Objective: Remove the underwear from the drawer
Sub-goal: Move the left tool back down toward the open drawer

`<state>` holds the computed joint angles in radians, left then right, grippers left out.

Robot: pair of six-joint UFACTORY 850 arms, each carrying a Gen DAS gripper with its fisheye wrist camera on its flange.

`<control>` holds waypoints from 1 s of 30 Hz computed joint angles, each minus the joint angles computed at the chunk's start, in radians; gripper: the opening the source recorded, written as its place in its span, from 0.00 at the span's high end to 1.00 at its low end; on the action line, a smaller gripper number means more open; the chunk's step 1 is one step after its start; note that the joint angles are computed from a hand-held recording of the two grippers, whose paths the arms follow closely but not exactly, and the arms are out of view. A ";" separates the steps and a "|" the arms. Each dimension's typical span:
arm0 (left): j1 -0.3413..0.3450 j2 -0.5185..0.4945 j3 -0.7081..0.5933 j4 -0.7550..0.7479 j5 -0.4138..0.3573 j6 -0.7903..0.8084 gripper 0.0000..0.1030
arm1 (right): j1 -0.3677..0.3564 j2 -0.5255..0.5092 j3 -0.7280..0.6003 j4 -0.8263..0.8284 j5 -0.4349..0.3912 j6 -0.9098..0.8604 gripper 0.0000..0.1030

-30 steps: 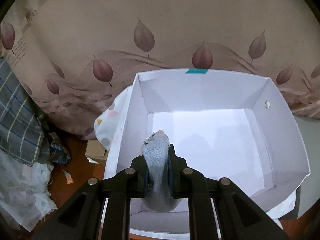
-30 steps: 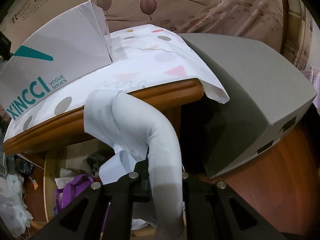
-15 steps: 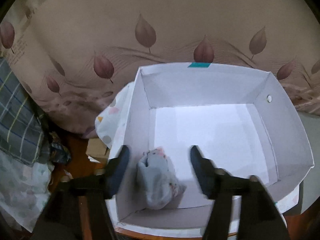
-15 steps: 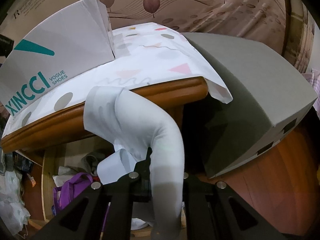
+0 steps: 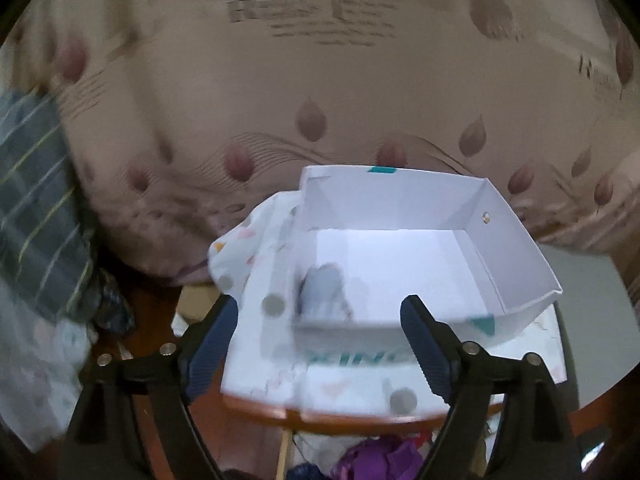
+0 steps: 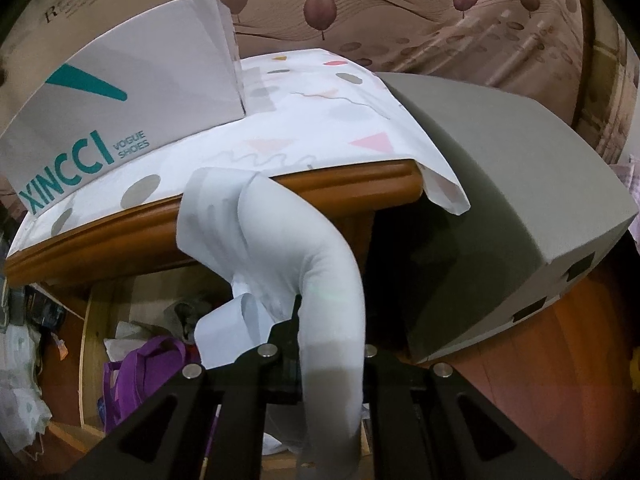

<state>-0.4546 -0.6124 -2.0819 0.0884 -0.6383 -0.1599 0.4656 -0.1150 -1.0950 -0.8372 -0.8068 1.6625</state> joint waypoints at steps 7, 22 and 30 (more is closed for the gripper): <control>0.032 0.213 0.435 0.390 0.172 -0.479 0.16 | 0.002 0.022 0.000 0.011 0.012 -0.026 0.92; 0.101 0.219 0.673 0.489 0.260 -0.768 0.16 | 0.051 0.071 -0.061 0.076 -0.011 -0.190 0.92; 0.124 0.222 0.681 0.473 0.264 -0.805 0.14 | 0.067 0.064 -0.221 0.014 -0.066 -0.273 0.92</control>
